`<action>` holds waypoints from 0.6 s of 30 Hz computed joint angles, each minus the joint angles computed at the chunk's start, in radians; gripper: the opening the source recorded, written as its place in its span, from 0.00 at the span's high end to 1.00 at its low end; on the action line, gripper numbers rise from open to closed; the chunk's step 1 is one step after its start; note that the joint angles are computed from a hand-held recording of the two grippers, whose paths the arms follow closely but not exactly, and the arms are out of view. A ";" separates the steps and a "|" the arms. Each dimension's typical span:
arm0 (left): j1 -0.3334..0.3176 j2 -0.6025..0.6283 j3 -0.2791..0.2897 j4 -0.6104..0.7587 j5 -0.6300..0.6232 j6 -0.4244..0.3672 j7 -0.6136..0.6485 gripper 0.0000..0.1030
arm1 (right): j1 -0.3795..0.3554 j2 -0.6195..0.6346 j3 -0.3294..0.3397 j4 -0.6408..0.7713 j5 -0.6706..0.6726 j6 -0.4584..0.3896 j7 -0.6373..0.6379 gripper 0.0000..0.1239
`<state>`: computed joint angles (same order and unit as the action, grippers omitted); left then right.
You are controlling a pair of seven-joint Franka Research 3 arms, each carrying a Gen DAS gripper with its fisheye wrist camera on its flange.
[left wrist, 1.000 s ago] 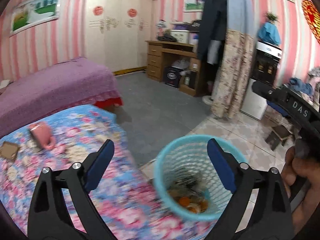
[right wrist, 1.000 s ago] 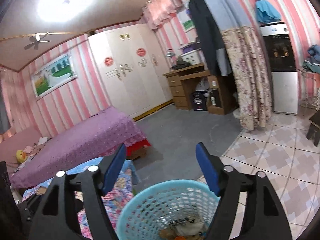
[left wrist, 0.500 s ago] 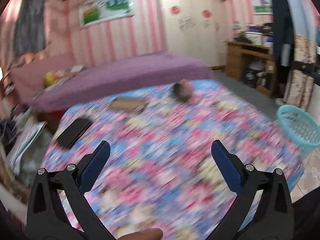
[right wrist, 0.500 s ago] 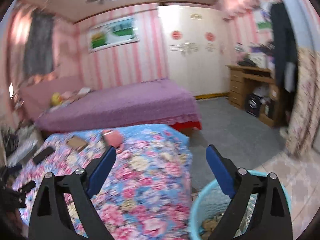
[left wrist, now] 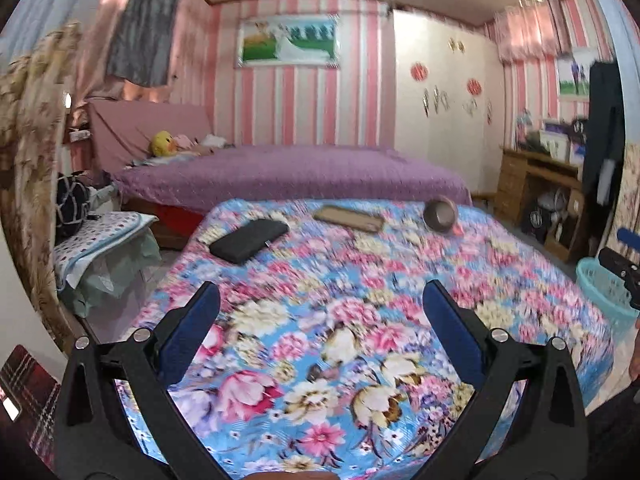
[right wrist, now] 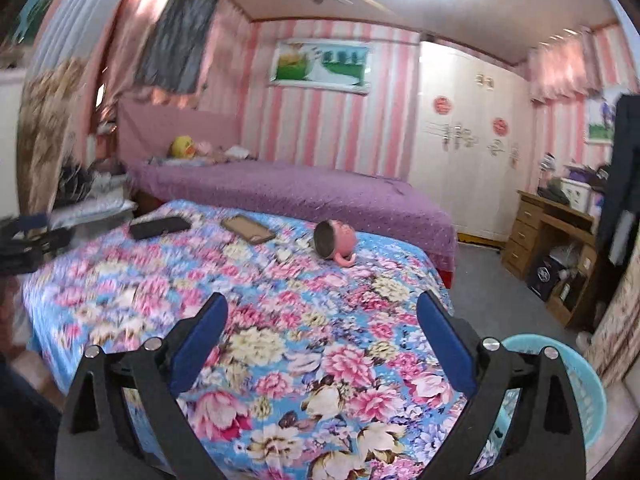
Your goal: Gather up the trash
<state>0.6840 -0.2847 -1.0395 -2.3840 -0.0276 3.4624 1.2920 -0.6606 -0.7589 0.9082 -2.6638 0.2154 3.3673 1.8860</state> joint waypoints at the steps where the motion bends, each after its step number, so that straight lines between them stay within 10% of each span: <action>1: -0.015 0.006 0.019 -0.004 0.003 0.007 -0.004 0.05 | -0.007 0.002 0.006 0.006 0.009 -0.007 0.013 0.24; 18: 0.095 0.009 -0.061 0.037 0.126 -0.090 -0.077 0.05 | -0.091 0.134 0.066 0.126 -0.185 -0.135 0.134 0.23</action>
<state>0.7793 -0.2755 -1.1002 -2.3467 0.0981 3.3723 1.2153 -0.7511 -0.6246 0.9746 -2.5373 0.0308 3.2327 2.0205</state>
